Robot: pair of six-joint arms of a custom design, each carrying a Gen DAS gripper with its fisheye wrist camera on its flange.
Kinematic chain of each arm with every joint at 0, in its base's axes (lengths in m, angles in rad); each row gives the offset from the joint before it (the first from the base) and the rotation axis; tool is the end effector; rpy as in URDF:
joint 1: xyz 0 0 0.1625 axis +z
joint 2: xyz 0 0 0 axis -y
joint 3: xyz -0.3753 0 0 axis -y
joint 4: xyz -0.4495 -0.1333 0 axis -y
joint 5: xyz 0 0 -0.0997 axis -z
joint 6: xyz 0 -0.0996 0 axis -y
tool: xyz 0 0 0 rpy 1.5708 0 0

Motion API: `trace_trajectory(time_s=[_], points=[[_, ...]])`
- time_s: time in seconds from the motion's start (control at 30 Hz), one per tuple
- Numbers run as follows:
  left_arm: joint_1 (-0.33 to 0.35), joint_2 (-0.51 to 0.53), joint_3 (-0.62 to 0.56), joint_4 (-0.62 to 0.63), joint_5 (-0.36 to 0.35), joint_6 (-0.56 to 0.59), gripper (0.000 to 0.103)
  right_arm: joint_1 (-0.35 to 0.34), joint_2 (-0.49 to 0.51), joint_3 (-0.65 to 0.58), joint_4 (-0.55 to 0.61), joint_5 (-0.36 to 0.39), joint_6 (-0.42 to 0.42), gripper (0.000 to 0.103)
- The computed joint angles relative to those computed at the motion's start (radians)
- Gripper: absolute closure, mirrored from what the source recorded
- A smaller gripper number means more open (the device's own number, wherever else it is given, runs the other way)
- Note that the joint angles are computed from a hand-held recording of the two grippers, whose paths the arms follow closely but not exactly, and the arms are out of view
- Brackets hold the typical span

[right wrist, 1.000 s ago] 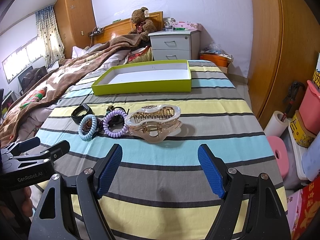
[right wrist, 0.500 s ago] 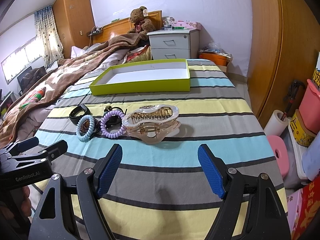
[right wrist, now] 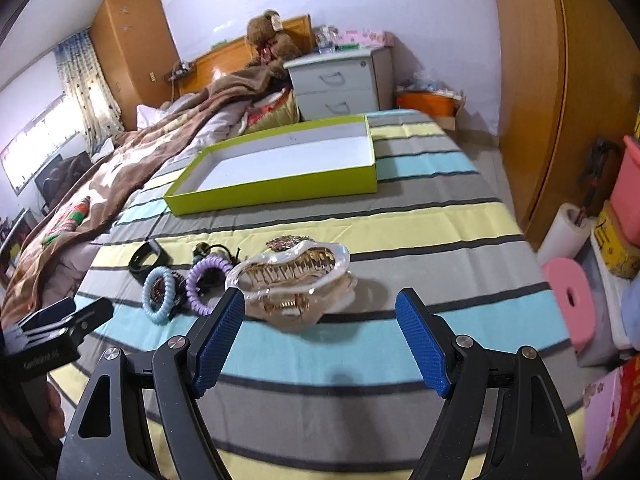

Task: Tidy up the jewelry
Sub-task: 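Close the right tool on the clear-gold claw clip while the left tool grasps the black fitness band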

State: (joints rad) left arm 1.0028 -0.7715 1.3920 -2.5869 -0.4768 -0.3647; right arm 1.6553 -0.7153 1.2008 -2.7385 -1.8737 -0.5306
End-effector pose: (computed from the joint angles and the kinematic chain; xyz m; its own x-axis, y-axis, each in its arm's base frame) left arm -0.2135 -0.7468 0.1590 -0.7106 -0.3164 -0.6285 0.2601 0.7118 -0.6524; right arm 0.1723 -0.8065 0.1880 -0.8008 -0.2992 0.5188 -0.5458 0.7211 -0.4266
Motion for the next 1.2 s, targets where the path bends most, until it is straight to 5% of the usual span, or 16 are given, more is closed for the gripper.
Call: trace_trajectory(time_s=[0.23, 0.37, 0.6, 0.83, 0.9, 1.2], points=[[0.028, -0.018, -0.012, -0.014, -0.072, 0.006, 0.002, -0.007, 0.079, -0.13, 0.091, 0.006, 0.085, 0.025], [0.038, -0.016, -0.026, -0.024, -0.095, 0.021, 0.002, -0.011, 0.104, -0.182, 0.148, 0.012, 0.118, 0.036], [0.052, -0.013, -0.053, 0.016, -0.096, -0.001, 0.002, -0.012, 0.114, -0.213, 0.201, -0.004, 0.081, 0.063], [0.067, -0.008, -0.075, 0.048, -0.115, -0.02, 0.002, -0.009, 0.14, -0.274, 0.272, -0.023, 0.041, 0.065], [0.073, -0.01, -0.079, 0.052, -0.137, -0.023, 0.002, -0.007, 0.149, -0.289, 0.281, -0.033, 0.033, 0.081], [0.093, -0.01, -0.109, 0.127, -0.133, -0.097, 0.003, -0.016, 0.121, -0.264, 0.275, 0.02, 0.044, 0.088]])
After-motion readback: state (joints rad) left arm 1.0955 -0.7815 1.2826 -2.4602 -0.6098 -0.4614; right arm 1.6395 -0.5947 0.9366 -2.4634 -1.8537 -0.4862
